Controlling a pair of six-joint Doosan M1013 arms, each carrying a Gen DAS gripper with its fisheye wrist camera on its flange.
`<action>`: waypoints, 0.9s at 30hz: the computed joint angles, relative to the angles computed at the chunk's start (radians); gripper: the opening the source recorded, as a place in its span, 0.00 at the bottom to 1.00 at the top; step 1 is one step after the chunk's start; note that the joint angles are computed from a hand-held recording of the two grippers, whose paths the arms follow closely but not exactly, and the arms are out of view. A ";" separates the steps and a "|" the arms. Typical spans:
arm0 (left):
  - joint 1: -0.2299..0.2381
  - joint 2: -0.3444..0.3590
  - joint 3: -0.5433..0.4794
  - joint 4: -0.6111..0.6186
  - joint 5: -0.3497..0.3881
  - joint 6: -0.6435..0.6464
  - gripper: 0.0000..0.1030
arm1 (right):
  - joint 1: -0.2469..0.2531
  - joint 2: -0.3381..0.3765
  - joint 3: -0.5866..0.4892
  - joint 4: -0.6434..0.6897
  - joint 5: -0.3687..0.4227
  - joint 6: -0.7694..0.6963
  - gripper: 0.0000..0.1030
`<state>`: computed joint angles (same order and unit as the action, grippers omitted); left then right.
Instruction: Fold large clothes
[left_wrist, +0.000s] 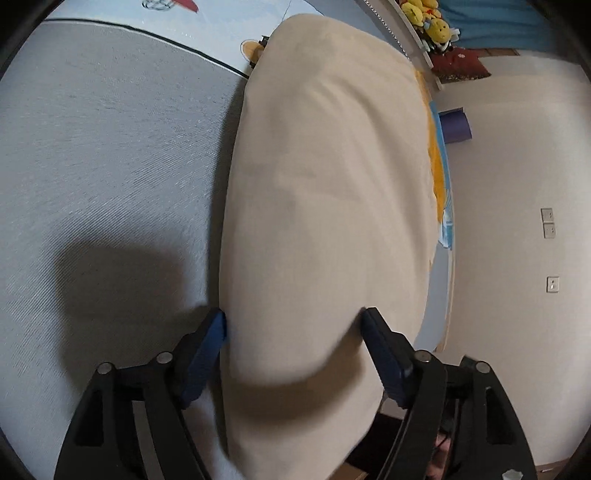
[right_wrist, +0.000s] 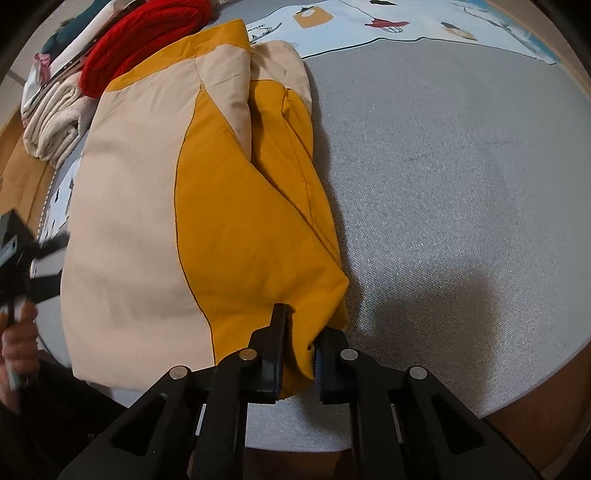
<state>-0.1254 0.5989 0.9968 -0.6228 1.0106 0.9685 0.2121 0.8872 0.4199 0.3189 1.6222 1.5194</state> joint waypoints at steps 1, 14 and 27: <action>0.000 0.002 0.005 -0.007 -0.014 -0.003 0.72 | 0.000 -0.005 0.011 -0.001 -0.011 -0.004 0.12; -0.014 -0.014 -0.038 0.106 -0.090 -0.007 0.38 | 0.027 -0.047 0.082 0.019 -0.072 0.028 0.06; 0.013 -0.078 0.016 0.358 0.018 -0.191 0.46 | 0.108 -0.050 0.075 0.067 -0.049 -0.053 0.05</action>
<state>-0.1123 0.5210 1.0124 -0.2645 1.0289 0.7774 0.3200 0.8370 0.4950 0.3860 1.5732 1.4661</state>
